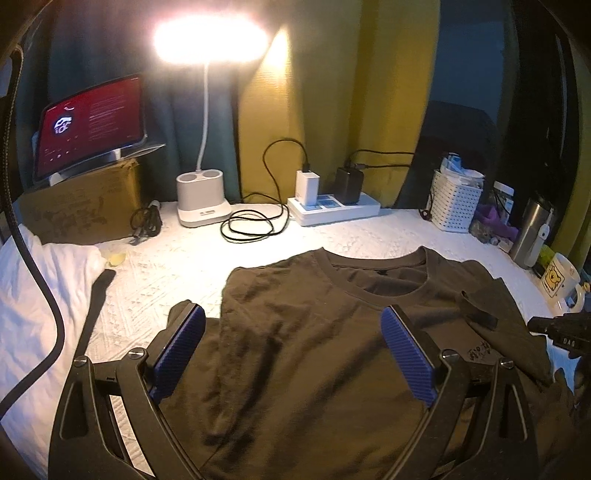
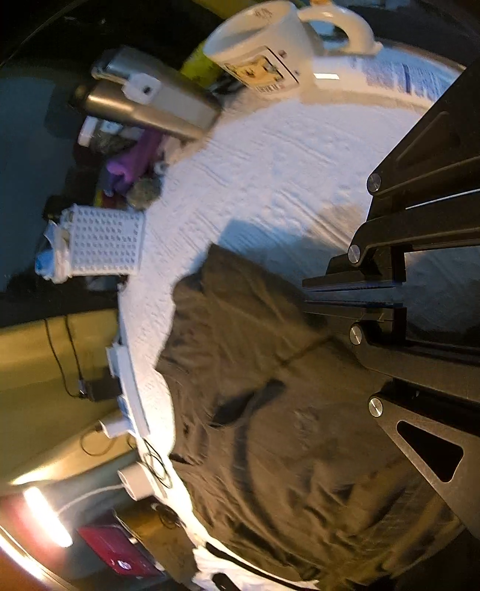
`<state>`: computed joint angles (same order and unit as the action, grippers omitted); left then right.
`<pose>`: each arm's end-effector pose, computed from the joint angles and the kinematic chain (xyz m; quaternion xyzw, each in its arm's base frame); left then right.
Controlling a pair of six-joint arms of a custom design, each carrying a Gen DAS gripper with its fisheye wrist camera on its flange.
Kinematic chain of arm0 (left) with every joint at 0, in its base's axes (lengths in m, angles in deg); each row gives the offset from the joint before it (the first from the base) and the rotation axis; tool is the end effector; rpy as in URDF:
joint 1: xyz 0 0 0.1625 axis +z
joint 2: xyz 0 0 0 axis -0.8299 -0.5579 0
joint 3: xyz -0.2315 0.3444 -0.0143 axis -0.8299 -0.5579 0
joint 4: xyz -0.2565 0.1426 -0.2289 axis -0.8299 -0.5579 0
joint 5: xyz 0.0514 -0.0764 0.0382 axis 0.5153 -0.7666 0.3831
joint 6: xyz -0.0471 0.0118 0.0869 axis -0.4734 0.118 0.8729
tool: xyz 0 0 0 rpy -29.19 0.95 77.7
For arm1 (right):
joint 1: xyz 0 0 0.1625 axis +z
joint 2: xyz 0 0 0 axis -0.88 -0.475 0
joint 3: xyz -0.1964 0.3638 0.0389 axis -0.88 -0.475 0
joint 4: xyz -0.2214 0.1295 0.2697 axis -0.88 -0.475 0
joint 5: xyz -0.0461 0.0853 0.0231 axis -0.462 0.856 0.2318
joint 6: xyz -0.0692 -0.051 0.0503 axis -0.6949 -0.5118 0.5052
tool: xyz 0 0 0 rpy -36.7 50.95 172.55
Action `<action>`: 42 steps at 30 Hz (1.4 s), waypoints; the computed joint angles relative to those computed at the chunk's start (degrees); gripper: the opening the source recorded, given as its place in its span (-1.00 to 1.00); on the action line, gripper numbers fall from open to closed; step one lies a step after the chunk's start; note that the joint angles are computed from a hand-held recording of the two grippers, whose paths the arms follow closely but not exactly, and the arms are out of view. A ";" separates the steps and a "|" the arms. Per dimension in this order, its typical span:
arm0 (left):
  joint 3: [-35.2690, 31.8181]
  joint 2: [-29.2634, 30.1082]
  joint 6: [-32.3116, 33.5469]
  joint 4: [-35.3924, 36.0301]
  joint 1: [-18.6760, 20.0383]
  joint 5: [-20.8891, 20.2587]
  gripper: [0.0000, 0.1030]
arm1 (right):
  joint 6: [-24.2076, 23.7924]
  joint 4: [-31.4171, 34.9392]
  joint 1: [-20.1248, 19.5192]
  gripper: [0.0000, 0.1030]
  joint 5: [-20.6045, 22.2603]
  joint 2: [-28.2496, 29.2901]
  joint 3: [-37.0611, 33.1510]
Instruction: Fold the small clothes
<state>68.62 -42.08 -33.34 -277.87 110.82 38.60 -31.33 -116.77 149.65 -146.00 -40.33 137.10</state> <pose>-0.1430 -0.5786 0.1483 0.1007 0.8160 -0.4586 0.3371 0.0686 -0.6678 0.1897 0.2592 -0.9011 0.1845 0.2946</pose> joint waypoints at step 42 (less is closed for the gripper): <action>4.29 -1.85 -1.29 -2.54 -0.69 -0.82 0.85 | 4.33 -1.72 0.40 -0.61 3.08 -4.81 9.10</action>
<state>72.92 -43.94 -34.63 -280.41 110.13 37.78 -27.00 -118.49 150.05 -142.93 -45.14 146.20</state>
